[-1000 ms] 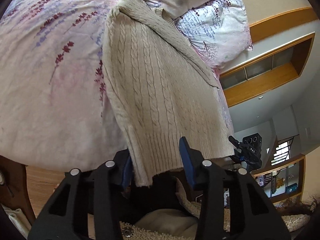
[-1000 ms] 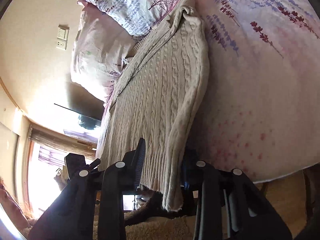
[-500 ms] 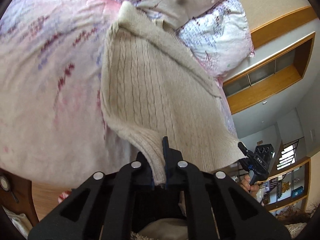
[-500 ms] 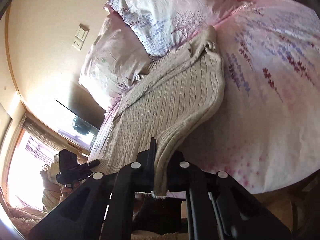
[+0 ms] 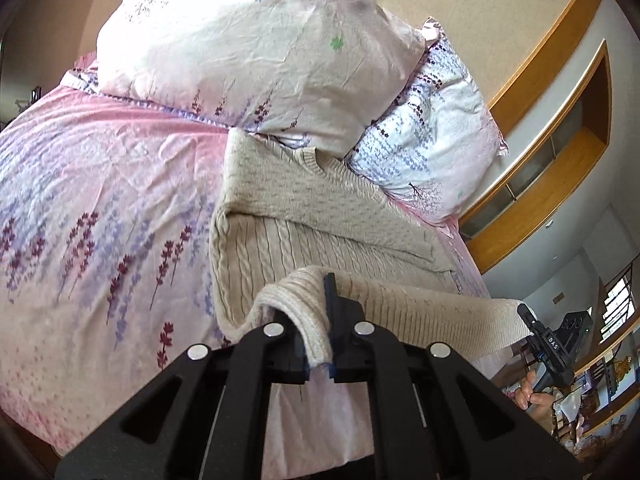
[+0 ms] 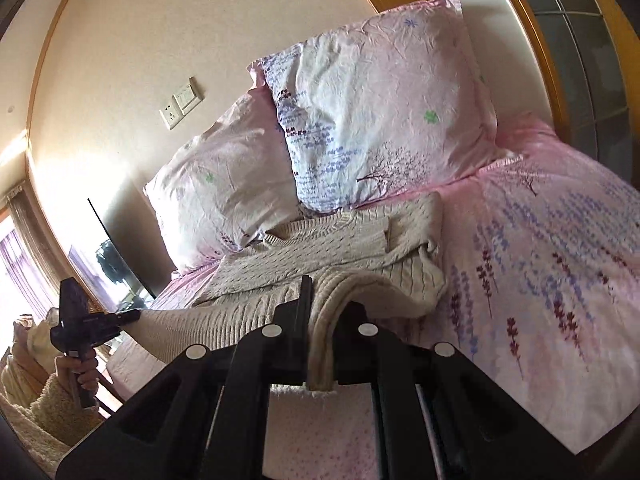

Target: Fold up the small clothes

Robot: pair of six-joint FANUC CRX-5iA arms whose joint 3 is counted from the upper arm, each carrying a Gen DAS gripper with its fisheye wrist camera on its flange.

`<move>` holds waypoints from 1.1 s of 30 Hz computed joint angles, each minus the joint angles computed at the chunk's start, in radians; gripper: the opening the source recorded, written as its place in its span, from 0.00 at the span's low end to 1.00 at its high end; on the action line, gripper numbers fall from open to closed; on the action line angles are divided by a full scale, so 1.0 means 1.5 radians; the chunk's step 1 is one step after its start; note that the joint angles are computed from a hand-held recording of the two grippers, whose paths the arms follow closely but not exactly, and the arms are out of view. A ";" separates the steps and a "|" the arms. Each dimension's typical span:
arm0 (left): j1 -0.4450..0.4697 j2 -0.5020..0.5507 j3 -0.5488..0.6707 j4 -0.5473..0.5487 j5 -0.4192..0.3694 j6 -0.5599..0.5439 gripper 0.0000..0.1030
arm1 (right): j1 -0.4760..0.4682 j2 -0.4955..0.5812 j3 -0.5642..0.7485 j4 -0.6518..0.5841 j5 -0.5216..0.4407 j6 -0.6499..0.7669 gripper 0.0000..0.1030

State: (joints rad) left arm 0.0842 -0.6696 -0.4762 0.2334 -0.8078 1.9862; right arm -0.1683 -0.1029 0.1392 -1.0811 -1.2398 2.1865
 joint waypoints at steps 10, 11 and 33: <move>-0.012 0.120 0.150 -0.147 -0.015 0.046 0.05 | 0.100 0.015 0.042 0.082 0.142 0.010 0.07; -0.013 0.132 0.165 -0.160 -0.015 0.049 0.05 | 0.111 0.020 0.046 0.093 0.157 0.006 0.07; 0.018 0.438 0.366 -0.265 -0.052 0.132 0.05 | 0.319 0.302 0.247 0.487 0.231 -0.389 0.08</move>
